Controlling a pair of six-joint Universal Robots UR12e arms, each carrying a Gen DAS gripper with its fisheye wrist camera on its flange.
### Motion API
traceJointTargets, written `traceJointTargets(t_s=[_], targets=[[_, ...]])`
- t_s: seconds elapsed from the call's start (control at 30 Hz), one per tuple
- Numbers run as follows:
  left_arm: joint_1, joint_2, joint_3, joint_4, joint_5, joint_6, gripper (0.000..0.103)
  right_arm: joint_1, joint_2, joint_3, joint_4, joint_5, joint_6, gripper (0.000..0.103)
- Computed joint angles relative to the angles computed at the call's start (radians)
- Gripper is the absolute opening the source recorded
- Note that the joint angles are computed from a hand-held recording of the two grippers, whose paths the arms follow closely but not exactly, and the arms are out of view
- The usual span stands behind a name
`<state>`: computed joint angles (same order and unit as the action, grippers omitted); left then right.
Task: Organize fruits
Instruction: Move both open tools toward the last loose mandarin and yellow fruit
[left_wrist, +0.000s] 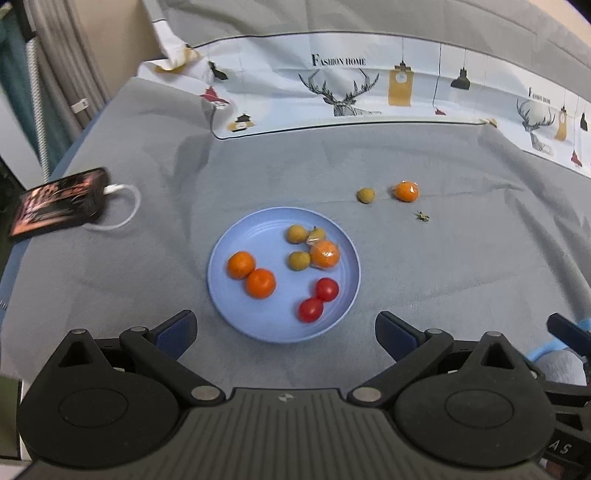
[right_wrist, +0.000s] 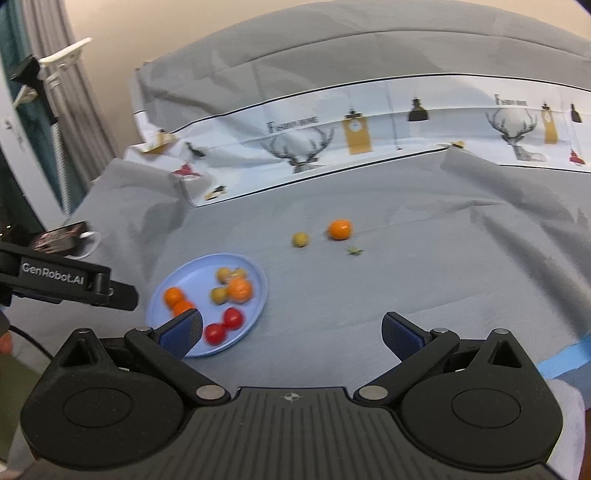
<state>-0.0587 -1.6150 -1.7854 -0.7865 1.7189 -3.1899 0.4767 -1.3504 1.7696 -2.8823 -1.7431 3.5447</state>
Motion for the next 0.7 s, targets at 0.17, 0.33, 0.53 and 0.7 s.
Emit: traceJointTargets(t_s=[0.17,0.33,0.53,0.7], targets=[[-0.013,-0.09,0.081,-0.024,-0.01,0.003,0.103,-0.027,0.038,-0.031,0.001,-0.033,-0.014,0.102],[-0.019,-0.201,0.182,-0.048,-0.022,-0.016,0.103,-0.06,0.101,-0.083,-0.006,-0.054,-0.049,0.102],[-0.028,-0.352,0.311,-0.042,-0.003,-0.012,0.103,-0.101,0.215,-0.186,0.006,-0.052,-0.121,0.102],[-0.035,-0.475,0.42,-0.037,0.017,0.062,0.103,-0.131,0.321,-0.292,0.026,0.009,-0.232,0.102]])
